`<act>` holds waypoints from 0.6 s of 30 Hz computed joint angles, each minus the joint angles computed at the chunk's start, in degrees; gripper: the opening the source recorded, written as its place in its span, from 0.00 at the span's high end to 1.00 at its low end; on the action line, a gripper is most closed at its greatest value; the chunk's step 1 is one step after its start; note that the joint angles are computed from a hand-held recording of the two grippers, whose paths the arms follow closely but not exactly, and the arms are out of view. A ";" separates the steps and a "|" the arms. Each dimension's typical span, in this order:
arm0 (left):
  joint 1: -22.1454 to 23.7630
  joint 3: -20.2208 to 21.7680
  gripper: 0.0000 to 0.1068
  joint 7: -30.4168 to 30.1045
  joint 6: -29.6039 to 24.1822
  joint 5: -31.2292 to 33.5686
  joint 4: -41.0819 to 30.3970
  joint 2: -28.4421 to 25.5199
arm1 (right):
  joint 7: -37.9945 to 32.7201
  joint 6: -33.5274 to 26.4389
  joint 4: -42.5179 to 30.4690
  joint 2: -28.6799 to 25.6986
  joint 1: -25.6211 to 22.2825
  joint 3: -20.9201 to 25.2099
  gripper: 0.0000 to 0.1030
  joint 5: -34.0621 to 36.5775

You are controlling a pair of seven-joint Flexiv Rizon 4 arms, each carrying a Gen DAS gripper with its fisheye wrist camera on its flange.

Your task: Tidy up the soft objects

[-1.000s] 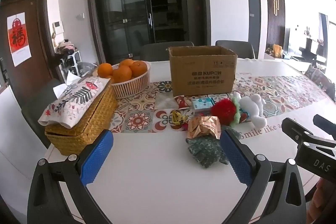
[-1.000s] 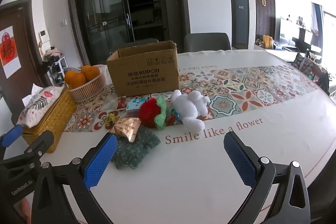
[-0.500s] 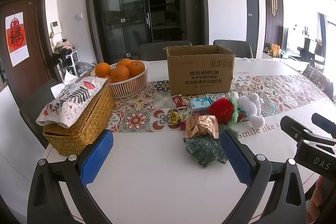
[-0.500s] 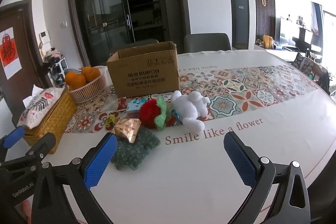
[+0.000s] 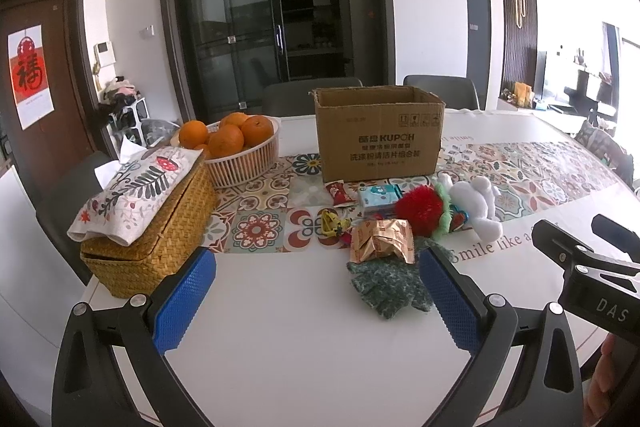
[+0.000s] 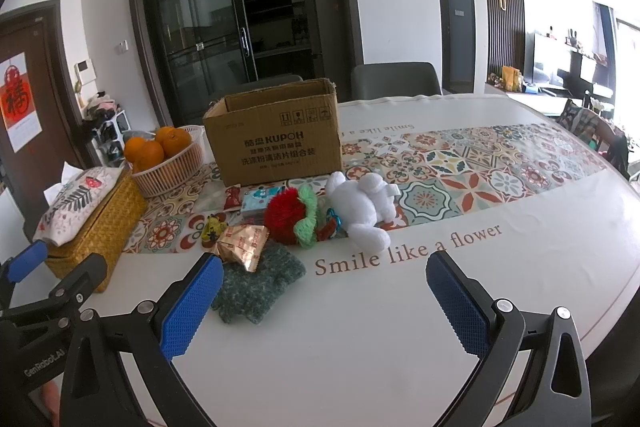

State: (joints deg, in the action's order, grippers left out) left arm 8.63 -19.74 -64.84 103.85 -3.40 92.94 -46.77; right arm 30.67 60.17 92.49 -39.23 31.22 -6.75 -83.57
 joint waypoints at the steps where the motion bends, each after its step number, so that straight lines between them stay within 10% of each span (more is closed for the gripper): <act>1: -0.02 0.00 0.04 0.00 -0.03 0.02 0.02 0.02 | -0.04 -0.01 -0.03 -0.03 0.00 0.01 0.00 0.01; 18: 0.95 -1.55 0.04 1.07 -1.92 -0.61 0.30 0.28 | 0.01 0.11 0.11 0.14 -0.13 0.09 0.00 -0.13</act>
State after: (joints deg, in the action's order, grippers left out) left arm 9.58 -21.29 -63.77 101.93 -4.01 93.24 -46.50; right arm 30.69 60.28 92.60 -39.09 31.08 -6.65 -83.70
